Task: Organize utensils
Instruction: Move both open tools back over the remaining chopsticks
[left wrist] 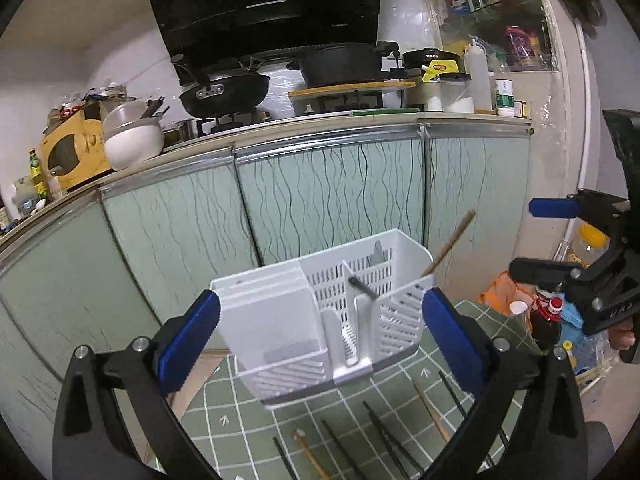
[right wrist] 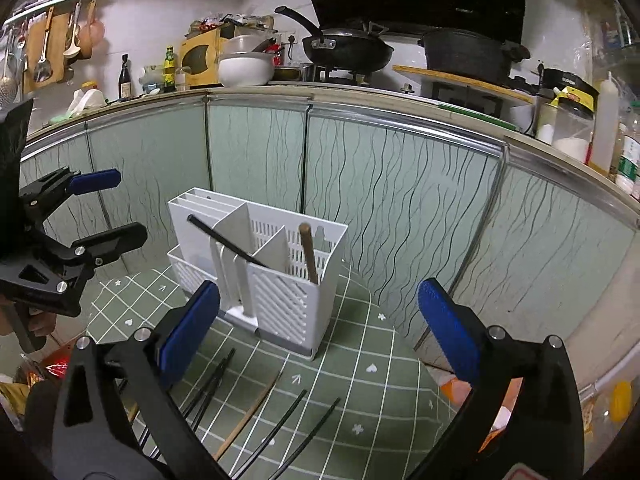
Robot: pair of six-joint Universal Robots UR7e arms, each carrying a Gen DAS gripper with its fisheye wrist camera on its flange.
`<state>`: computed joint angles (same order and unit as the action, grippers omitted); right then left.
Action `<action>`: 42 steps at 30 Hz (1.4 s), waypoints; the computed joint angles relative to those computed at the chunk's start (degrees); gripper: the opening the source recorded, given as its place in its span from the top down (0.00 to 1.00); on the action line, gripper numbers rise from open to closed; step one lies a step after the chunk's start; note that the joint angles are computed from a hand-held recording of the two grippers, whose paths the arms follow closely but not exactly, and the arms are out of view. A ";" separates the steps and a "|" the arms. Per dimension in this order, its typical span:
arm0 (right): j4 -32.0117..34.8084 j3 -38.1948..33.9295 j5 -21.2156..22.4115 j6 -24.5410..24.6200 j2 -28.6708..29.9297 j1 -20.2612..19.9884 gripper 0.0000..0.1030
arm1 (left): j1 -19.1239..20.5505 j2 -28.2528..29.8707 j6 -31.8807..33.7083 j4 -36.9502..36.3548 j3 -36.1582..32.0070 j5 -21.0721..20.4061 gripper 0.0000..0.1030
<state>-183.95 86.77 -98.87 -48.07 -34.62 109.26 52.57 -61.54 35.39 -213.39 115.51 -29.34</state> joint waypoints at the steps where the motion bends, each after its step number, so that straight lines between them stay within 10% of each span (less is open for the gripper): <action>1: -0.46 0.92 -0.09 0.14 -0.53 -0.06 0.08 | -0.22 -0.17 -0.16 -0.48 0.70 0.32 0.04; 42: -23.40 21.94 -2.59 -0.86 -0.50 -7.48 0.08 | -1.77 2.57 -25.08 -15.75 26.59 10.69 0.04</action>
